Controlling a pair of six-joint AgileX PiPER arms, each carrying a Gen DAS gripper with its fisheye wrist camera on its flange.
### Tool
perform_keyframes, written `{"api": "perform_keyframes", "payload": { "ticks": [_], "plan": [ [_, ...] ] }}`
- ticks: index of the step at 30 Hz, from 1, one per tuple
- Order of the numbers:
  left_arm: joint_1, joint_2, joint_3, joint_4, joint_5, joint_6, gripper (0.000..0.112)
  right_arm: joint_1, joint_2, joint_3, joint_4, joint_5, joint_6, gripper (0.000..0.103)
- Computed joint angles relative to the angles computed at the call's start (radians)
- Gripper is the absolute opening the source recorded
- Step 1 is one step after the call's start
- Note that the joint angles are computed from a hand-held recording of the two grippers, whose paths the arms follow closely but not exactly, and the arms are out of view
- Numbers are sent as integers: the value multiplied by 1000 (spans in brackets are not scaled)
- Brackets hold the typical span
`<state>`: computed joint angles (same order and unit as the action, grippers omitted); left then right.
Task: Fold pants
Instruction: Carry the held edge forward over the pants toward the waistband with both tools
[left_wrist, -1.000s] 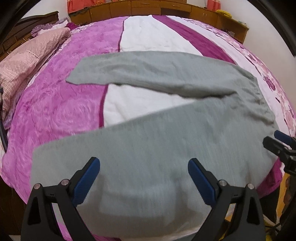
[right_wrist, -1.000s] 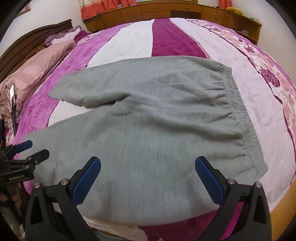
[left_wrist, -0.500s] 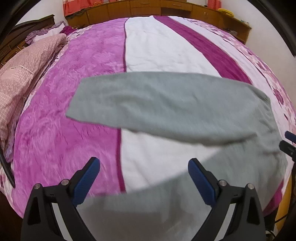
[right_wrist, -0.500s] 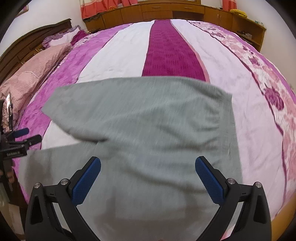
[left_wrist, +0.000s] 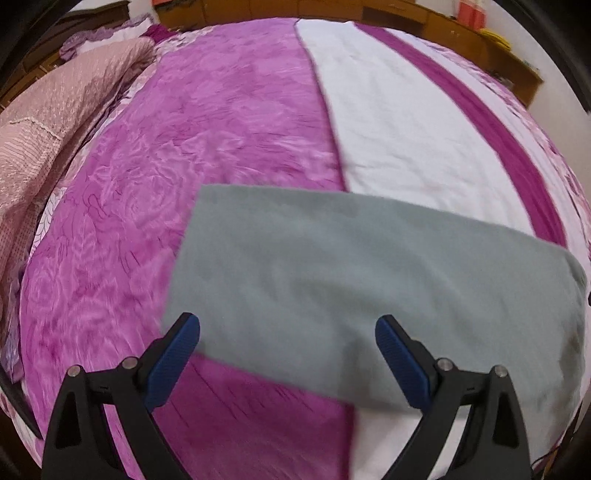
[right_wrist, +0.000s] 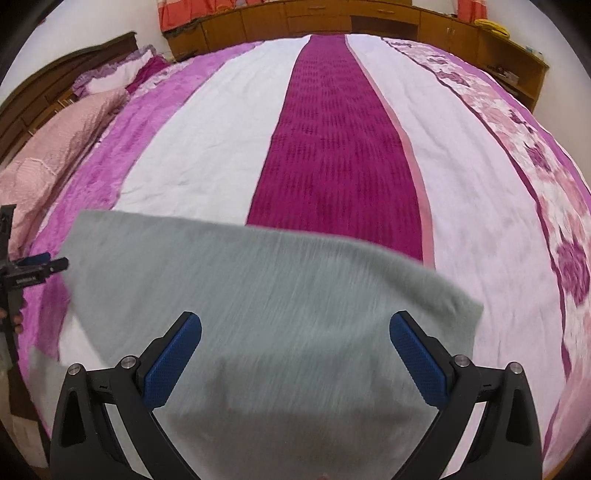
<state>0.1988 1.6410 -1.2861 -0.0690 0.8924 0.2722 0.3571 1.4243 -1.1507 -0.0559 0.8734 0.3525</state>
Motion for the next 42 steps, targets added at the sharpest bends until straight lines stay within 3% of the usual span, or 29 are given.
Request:
{"api": "perform_keyframes", "payload": {
  "ticks": [5, 12, 15, 19, 25, 31, 34, 38, 40, 42],
  "plan": [
    [41, 161, -160, 23, 6, 10, 98, -52, 175, -121, 8, 2, -92, 98],
    [83, 336, -290, -20, 14, 70, 101, -145, 340, -203, 170, -8, -201, 99],
    [105, 357, -293, -72, -3, 125, 103, -132, 371, -205, 124, -40, -200, 99],
    [139, 396, -339, -143, 29, 189, 103, -156, 400, -208, 153, -61, -203, 100],
    [142, 421, -373, -144, 34, 217, 103, -145, 417, -226, 127, -51, -226, 100],
    [125, 377, -296, -151, -49, 214, 103, -116, 404, -205, 71, -81, -165, 98],
    [105, 294, -177, -142, -133, 212, 93, -72, 374, -164, 5, -104, -86, 91],
    [62, 237, -103, -80, -196, 165, 68, -41, 343, -128, -75, -125, 16, 75],
    [45, 200, -64, -49, -224, 140, 50, -20, 312, -98, -112, -141, 62, 48],
    [50, 187, -50, -95, -222, 183, 15, -10, 291, -83, -111, -146, 70, 27]
  ]
}}
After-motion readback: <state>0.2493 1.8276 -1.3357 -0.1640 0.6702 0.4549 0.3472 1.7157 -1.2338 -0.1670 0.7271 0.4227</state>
